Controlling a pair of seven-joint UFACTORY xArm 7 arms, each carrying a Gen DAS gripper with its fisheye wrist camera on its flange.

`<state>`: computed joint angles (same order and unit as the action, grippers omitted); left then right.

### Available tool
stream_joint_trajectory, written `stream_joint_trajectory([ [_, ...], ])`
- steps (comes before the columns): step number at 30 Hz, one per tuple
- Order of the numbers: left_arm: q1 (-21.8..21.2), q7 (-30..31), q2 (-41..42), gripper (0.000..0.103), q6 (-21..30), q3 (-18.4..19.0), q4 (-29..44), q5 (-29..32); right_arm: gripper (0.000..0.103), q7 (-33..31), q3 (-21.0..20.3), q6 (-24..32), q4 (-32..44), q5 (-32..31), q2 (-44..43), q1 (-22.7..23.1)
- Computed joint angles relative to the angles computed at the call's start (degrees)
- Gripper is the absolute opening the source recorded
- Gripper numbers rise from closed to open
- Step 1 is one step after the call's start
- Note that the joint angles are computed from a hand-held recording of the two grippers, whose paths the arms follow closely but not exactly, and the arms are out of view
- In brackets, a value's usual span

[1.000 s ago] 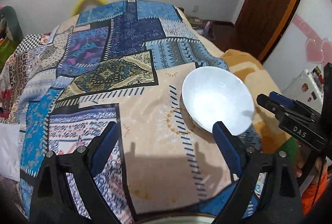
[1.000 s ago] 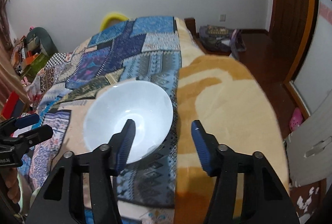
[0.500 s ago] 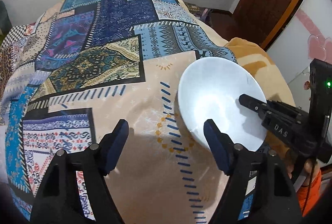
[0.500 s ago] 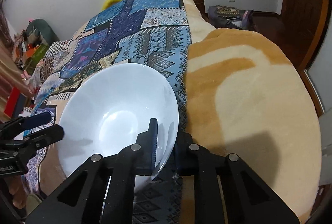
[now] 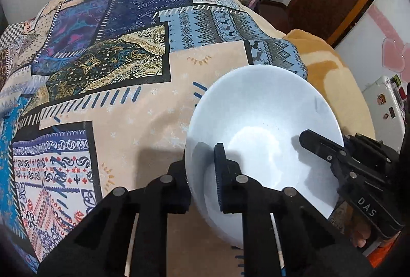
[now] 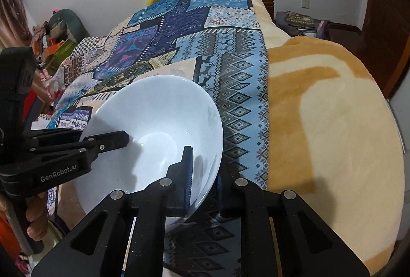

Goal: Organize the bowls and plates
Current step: 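Grasp the white bowl rim with both grippers and lift it, then carry the white bowl with both grippers toward the bowl stack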

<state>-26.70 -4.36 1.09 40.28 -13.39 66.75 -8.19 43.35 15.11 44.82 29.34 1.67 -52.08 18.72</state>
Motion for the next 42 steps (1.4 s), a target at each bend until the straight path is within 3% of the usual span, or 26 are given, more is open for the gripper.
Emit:
stream_joint_trajectory([
  [15, -0.52, 0.1, -9.4, 0.015, 3.36, -0.04, -5.1, -3.27, 0.014, 4.39, 3.06, 6.29, 3.85, 0.17, -4.29, 0.85],
  [26, -1.26, -0.28, -22.35, 0.015, 6.87, 0.66, -9.11, -5.04, 0.014, 7.75, 8.04, 12.48, 11.84, -1.3, -5.66, 0.37],
  [42, 0.42, -0.13, -42.05, 0.015, 15.34, 3.11, -15.02, -5.65, 0.014, 12.88, 15.84, 15.21, 21.55, -2.69, -2.64, 0.24],
])
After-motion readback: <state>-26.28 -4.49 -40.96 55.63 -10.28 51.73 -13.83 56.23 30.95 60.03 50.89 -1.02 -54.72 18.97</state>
